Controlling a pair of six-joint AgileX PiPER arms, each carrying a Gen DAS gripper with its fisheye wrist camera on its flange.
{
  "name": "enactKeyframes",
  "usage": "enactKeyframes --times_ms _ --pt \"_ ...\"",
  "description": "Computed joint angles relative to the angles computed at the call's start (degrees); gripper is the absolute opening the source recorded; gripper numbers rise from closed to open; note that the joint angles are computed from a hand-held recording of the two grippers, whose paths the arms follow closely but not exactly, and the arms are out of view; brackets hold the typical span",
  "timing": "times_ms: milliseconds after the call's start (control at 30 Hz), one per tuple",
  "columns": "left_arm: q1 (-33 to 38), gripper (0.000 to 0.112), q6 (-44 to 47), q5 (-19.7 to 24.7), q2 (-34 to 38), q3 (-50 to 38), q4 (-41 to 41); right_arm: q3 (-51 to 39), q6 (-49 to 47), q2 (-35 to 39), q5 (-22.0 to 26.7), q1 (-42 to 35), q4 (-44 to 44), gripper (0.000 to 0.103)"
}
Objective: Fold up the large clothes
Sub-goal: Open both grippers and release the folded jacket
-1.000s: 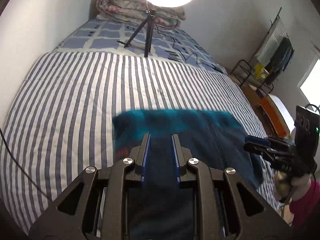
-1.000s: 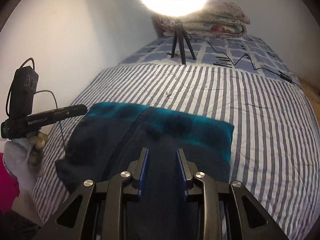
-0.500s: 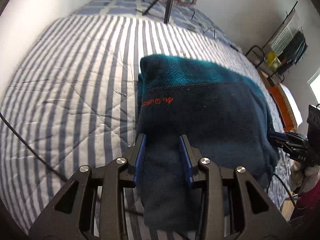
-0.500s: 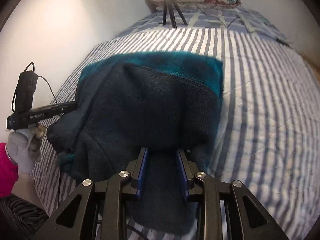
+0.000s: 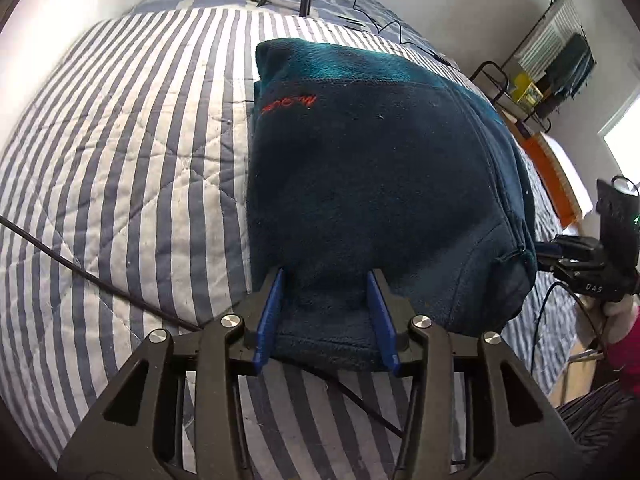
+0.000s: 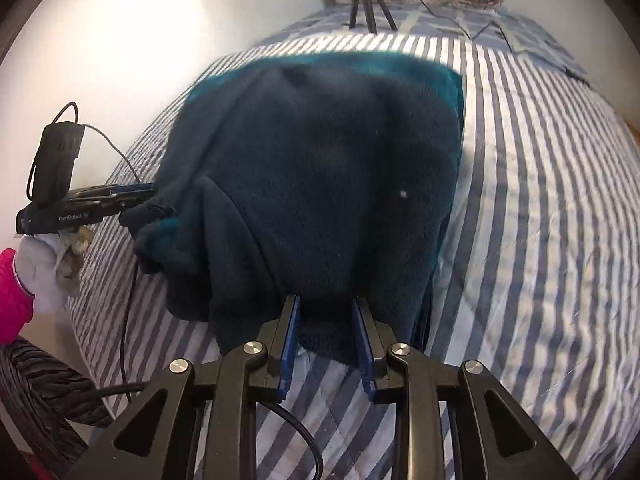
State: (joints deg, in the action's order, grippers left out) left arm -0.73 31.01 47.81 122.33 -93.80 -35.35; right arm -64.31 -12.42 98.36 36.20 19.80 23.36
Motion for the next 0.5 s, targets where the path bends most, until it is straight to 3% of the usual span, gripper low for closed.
enactKeyframes --times_ms 133,200,267,300,333,367,500 --pt "2.9 0.047 -0.4 4.6 -0.8 -1.0 -3.1 0.8 -7.5 -2.4 3.1 -3.3 7.1 0.026" --pt "5.0 0.048 1.1 6.3 -1.7 -0.7 -6.7 2.8 -11.8 -5.6 2.6 -4.7 10.2 0.032" --pt "7.5 0.064 1.8 10.2 -0.8 -2.5 -10.7 5.5 -15.1 -9.2 0.3 -6.2 13.5 0.060" --pt "8.7 0.070 0.9 12.1 0.2 -4.2 -12.0 6.2 -16.7 -10.2 -1.7 -7.1 15.6 0.068" --pt "9.7 0.070 -0.2 13.0 1.0 -5.6 -13.2 7.5 -19.1 -11.3 -3.4 -8.1 18.4 0.080" --pt "10.4 0.070 -1.0 13.8 1.9 -7.2 -14.0 8.0 -20.7 -11.6 -4.3 -8.9 20.4 0.086" --pt "14.9 0.072 -5.1 19.0 8.0 -14.4 -21.5 8.4 -24.2 -9.9 -4.8 -12.2 26.7 0.090"
